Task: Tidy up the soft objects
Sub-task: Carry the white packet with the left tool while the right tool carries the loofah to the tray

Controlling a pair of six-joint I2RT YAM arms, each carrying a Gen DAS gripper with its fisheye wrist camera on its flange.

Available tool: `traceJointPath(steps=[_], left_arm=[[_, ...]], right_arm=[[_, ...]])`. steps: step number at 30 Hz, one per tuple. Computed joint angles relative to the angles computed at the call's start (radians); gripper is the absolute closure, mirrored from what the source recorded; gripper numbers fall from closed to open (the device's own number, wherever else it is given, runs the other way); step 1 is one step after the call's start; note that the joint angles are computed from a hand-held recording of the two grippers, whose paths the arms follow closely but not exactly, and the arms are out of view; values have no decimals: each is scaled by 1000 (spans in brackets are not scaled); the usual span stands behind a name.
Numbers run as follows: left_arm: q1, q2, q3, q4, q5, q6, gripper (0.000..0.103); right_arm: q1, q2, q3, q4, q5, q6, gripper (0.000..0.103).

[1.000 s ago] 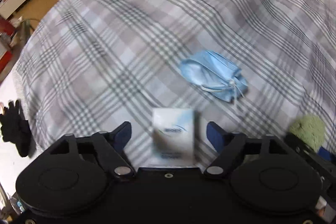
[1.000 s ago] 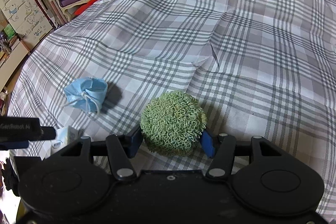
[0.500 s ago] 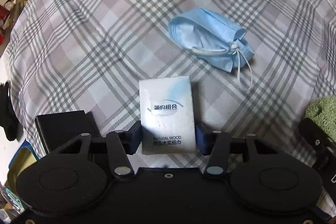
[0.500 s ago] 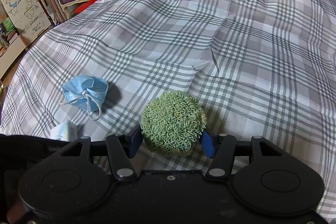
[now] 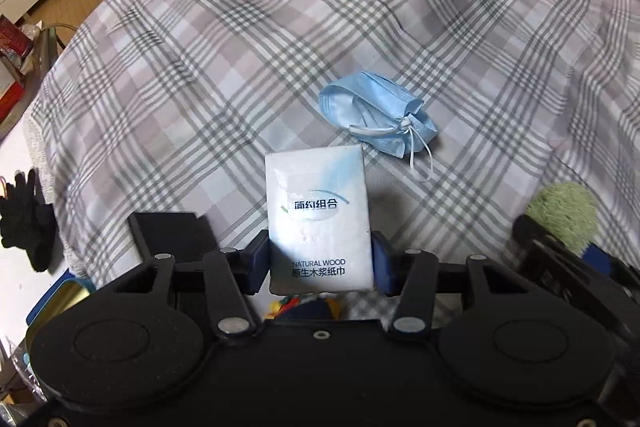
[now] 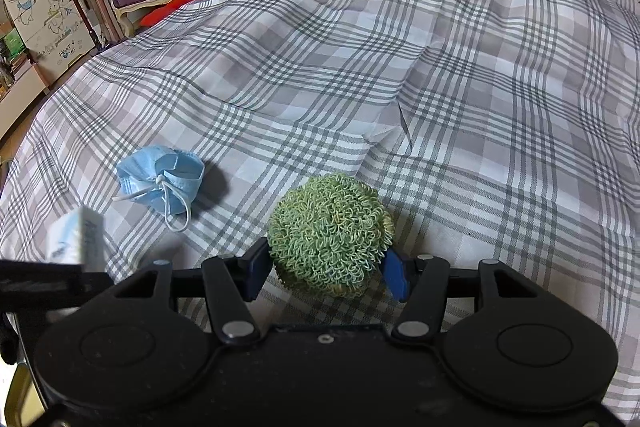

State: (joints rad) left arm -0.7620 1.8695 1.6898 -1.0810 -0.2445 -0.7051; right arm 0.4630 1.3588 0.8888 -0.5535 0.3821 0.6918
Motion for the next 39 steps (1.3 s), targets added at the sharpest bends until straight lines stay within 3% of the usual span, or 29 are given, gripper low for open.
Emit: traceJointPath(steps=[8, 13, 20, 24, 30, 35, 39], left_arm=[[1, -276, -189, -75, -16, -35, 53], [19, -506, -315, -176, -52, -78, 53], [70, -791, -461, -336, -119, -139, 53], [128, -918, -572, -367, -110, -137, 53], [286, -1075, -747, -343, -24, -48, 53], [423, -1165, -857, -333, 46, 56, 53], [636, -1197, -920, -300, 127, 242, 53]], right_arm=[[33, -85, 12, -31, -6, 1, 46], [130, -191, 49, -97, 56, 19, 46], [401, -232, 161, -234, 193, 102, 46], [582, -194, 226, -296, 204, 164, 46], [811, -57, 326, -385, 193, 258, 46], [927, 72, 390, -410, 118, 325, 46], [996, 173, 449, -437, 63, 375, 46]])
